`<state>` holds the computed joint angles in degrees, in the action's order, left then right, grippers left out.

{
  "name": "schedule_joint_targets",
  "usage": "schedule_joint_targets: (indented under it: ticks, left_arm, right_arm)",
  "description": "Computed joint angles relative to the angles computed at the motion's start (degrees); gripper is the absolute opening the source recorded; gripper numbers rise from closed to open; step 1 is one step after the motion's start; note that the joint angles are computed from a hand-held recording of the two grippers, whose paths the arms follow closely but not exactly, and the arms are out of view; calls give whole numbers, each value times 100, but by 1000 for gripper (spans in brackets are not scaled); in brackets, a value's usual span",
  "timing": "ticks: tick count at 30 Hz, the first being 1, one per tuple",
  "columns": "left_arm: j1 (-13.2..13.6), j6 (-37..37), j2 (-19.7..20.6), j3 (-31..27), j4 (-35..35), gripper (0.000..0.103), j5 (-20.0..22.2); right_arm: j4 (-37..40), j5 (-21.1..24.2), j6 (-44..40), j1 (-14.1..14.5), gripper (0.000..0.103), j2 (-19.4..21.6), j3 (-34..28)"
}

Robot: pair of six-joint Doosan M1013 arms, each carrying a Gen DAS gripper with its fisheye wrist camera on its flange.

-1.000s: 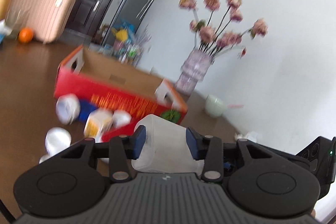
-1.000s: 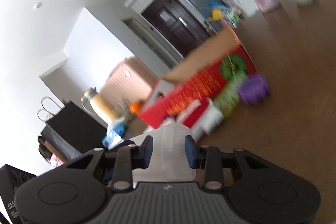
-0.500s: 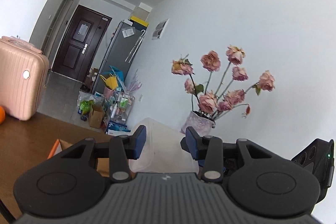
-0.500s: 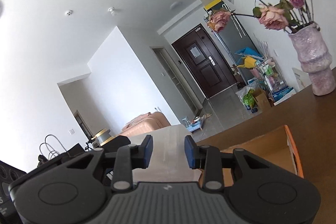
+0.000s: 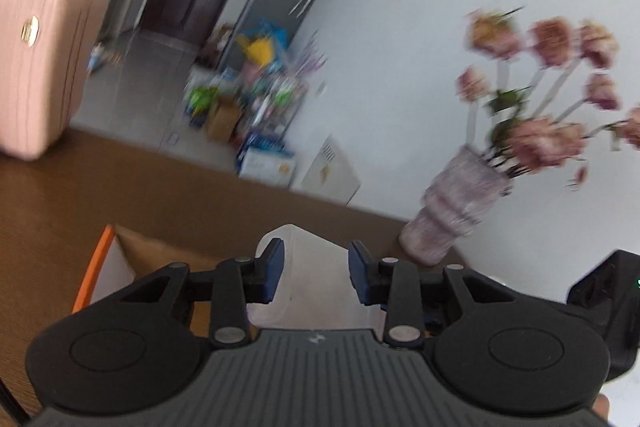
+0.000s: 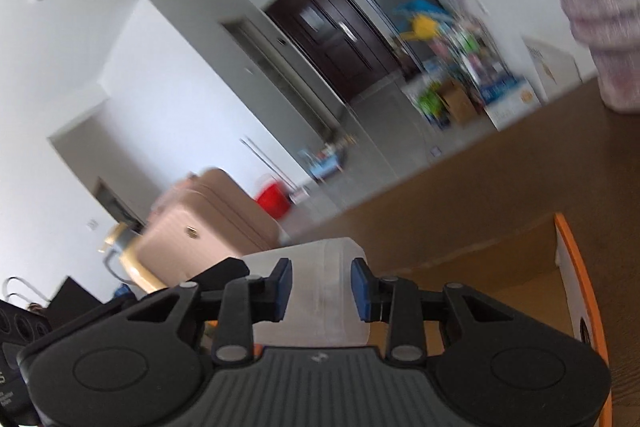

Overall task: Organize rigid objects
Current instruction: 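Lift the white container with the left gripper and lower it into the red box, then open the left gripper and withdraw from the red box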

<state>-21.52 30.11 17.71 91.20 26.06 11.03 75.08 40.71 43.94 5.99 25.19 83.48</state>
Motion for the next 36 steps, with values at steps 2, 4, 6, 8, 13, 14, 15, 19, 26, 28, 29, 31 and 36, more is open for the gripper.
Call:
schedule_joint_targets:
  ticks: [2, 4, 6, 8, 13, 14, 15, 19, 26, 28, 29, 31, 36]
  left_arm:
    - [98, 857, 179, -121, -1162, 35, 223]
    - [171, 1394, 332, -201, -1909, 35, 482]
    - [199, 1755, 471, -295, -2168, 35, 760]
    - [248, 2346, 573, -385, -2650, 36, 995]
    - [245, 2454, 624, -458, -2508, 42, 1352]
    - [189, 2242, 602, -485, -2126, 44, 1463]
    - [132, 2085, 569, -496, -1764, 46, 1538]
    - [4, 1843, 314, -421, -844, 49, 1711]
    - [-213, 1035, -500, 30, 476, 72, 1905]
    - [-310, 883, -739, 184, 819, 77, 2030]
    - [-382, 784, -855, 243, 1036, 79, 2106]
    - [-500, 447, -1079, 421, 1518, 90, 2173]
    - [-809, -137, -1532, 790, 2376, 101, 2464]
  right_arm:
    - [-619, -103, 551, 82, 29, 170, -177]
    - [-1252, -250, 1065, 187, 29, 305, -296]
    - [-1895, -405, 1491, 301, 28, 383, -357]
    - [-2463, -519, 2028, 394, 25, 442, -400]
    - [-3115, -496, 2617, 487, 17, 546, -581]
    - [-3311, -552, 2684, 525, 17, 523, -586]
    - [-3512, -600, 2730, 559, 17, 502, -604]
    - [-3763, -654, 2797, 565, 18, 349, -580]
    - [-3772, -943, 2552, 487, 24, -336, -88]
    - [-3712, -992, 2363, 421, 27, -627, 144]
    - [-3724, -1036, 2326, 413, 30, -758, 244]
    - [-3745, -1168, 2225, 420, 35, -1016, 451]
    - [-3524, -1543, 1437, 419, 74, -1679, 1048]
